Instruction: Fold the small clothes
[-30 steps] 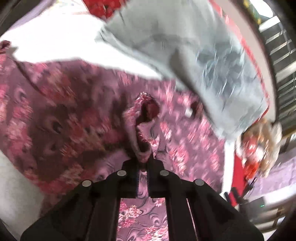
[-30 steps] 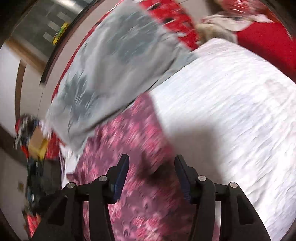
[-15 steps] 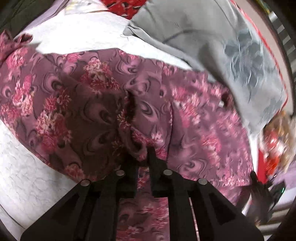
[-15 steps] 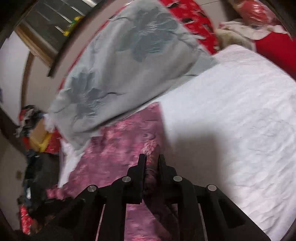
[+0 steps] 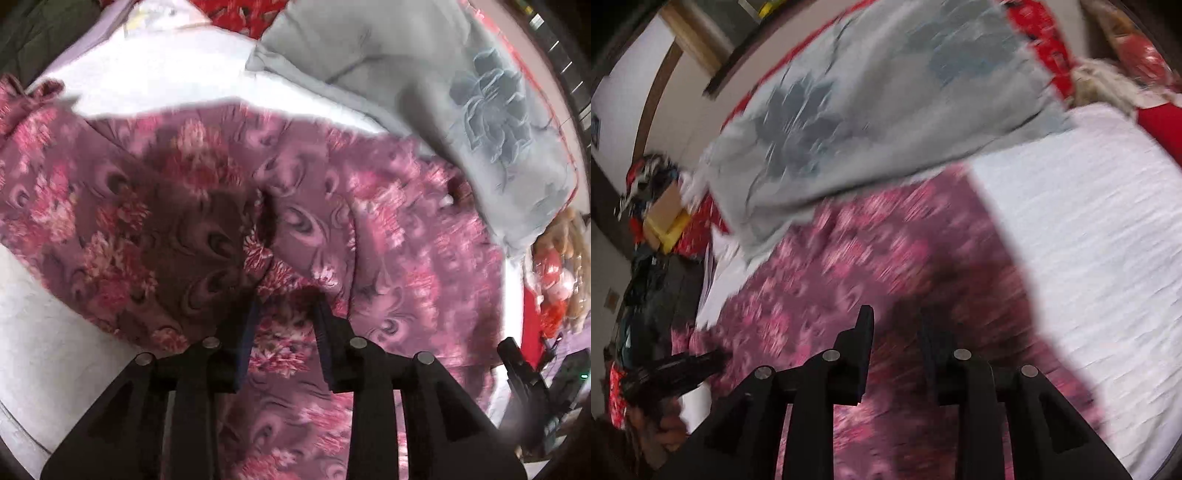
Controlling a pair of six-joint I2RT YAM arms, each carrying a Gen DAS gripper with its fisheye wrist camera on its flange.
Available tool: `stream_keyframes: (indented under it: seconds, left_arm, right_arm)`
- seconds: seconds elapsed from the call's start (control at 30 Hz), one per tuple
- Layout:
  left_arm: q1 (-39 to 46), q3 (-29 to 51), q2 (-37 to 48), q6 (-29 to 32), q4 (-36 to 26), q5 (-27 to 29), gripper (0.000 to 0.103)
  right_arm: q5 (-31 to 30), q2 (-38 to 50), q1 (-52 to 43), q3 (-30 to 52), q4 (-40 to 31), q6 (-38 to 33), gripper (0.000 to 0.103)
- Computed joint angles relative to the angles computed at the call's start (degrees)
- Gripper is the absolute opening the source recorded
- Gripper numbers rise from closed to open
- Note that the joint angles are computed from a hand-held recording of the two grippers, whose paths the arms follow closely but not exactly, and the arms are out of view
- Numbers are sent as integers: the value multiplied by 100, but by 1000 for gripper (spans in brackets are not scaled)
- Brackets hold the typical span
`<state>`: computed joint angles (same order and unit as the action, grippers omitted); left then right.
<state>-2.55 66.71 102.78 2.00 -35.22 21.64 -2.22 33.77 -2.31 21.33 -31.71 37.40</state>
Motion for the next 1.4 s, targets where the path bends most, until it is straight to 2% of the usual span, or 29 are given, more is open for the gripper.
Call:
stream_keyframes:
  seconds: [0.03, 0.1, 0.2, 0.3, 0.4, 0.47, 0.5, 0.53, 0.57, 0.6, 0.67, 0.77, 0.87, 1.0, 1.03, 1.07, 1.1, 1.13, 1.2, 1.4]
  left_arm:
    - [79, -65, -83, 25, 44, 117, 28]
    - [374, 63, -138, 226, -323, 523, 28]
    - [1001, 404, -176, 673, -845, 978, 29]
    - [1668, 904, -104, 1079, -973, 763, 43]
    - [2300, 1646, 211, 1418, -939, 318, 46]
    - [2641, 2325, 619, 1590, -918, -51, 53]
    - [2744, 2597, 800, 1675, -929, -190, 55]
    - [2820, 2877, 994, 1781, -943, -316, 56]
    - [2865, 3250, 1262, 1936, -1029, -432, 56]
    - [2880, 3561, 1463, 2064, -1160, -514, 58]
    - [2770, 4036, 1790, 2315, -1356, -680, 60]
    - [2567, 4180, 1964, 2547, -1208, -918, 69]
    - [2401, 3962, 1965, 2894, -896, -1043, 69]
    - [2132, 3566, 2024, 3094, -215, -1692, 69]
    - [2098, 3661, 2164, 3023, -227, -1805, 66]
    - [2108, 3763, 2255, 2954, -300, -1838, 58]
    - [2111, 3965, 2403, 2854, -464, -1851, 31]
    - [2141, 4299, 2607, 2720, -806, -1810, 11]
    - [2266, 4764, 2843, 2316, -1316, -1548, 10]
    - [2454, 4661, 2380, 1714, -1664, -783, 9]
  right_arm:
    - [208, 329, 512, 11, 220, 259, 27]
    - [644, 900, 1479, 122, 640, 690, 27]
    - [907, 1948, 2245, 499, 1310, 919, 27]
    - [899, 3317, 2810, 1085, 2196, 1080, 29]
    - [993, 4289, 3207, 1594, 2759, 1086, 34]
    - [994, 5127, 3413, 2013, 3019, 1022, 46]
    - [993, 5483, 3487, 2193, 2996, 1029, 48]
    - [1258, 5606, 3627, 2220, 3018, 1024, 49]
    - [1806, 5657, 3892, 2099, 3307, 912, 53]
    - [2017, 5708, 4026, 2073, 3377, 837, 55]
    - [2594, 5885, 4366, 2205, 3270, 702, 59]
    - [2482, 5914, 4342, 2278, 3231, 578, 66]
    - [2498, 5919, 4360, 2231, 3315, 577, 67]
    - [2442, 5941, 4322, 2182, 3468, 551, 68]
    - [2424, 5916, 4315, 2142, 3508, 550, 68]
    - [2410, 5898, 4309, 2111, 3538, 548, 68]
    - [2403, 5896, 4303, 2097, 3558, 546, 68]
    - [2407, 5891, 4304, 2088, 3569, 555, 69]
    - [2396, 5881, 4296, 2078, 3575, 549, 69]
    - [2253, 5799, 4242, 2162, 3376, 592, 70]
